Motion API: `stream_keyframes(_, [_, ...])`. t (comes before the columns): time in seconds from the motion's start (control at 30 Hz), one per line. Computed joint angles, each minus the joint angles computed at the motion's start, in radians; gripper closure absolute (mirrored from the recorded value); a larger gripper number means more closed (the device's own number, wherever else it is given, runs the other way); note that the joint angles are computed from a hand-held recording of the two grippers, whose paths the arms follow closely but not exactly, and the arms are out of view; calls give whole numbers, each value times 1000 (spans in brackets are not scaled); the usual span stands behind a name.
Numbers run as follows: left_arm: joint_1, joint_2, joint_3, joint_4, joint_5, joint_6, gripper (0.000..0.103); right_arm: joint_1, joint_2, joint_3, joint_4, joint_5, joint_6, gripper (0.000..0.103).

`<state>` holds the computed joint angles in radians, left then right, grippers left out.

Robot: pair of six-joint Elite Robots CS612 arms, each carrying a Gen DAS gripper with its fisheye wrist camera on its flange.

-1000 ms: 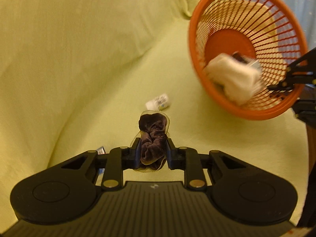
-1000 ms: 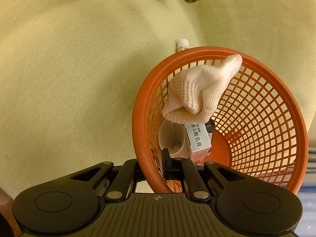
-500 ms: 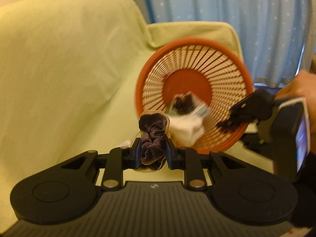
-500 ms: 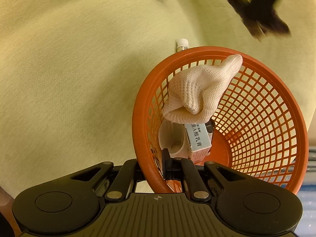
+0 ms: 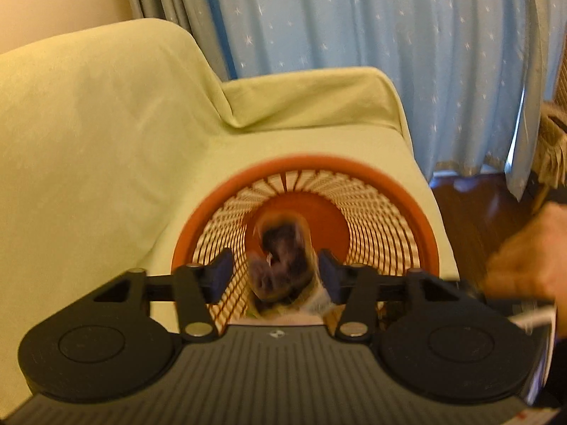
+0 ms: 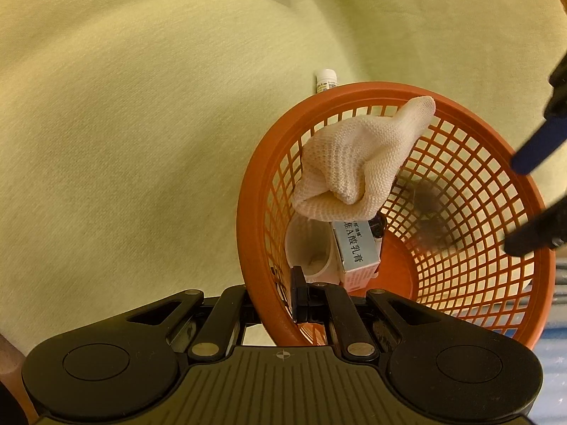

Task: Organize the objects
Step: 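Carry the scrunchie over the basket and release it with the left gripper, then lower the left gripper onto the white pill bottle and grasp it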

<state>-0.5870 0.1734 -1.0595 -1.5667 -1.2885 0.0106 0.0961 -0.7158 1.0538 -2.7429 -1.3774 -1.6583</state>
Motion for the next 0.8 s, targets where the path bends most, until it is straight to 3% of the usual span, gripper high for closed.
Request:
stream_keyframes(0.13, [-2, -1, -4, -20, 2, -2, 53, -1, 1, -3, 3, 4, 3, 100])
stream_keyframes(0.8, [16, 66, -190, 240, 162, -68, 46, 0, -3, 14, -36, 0, 22, 99])
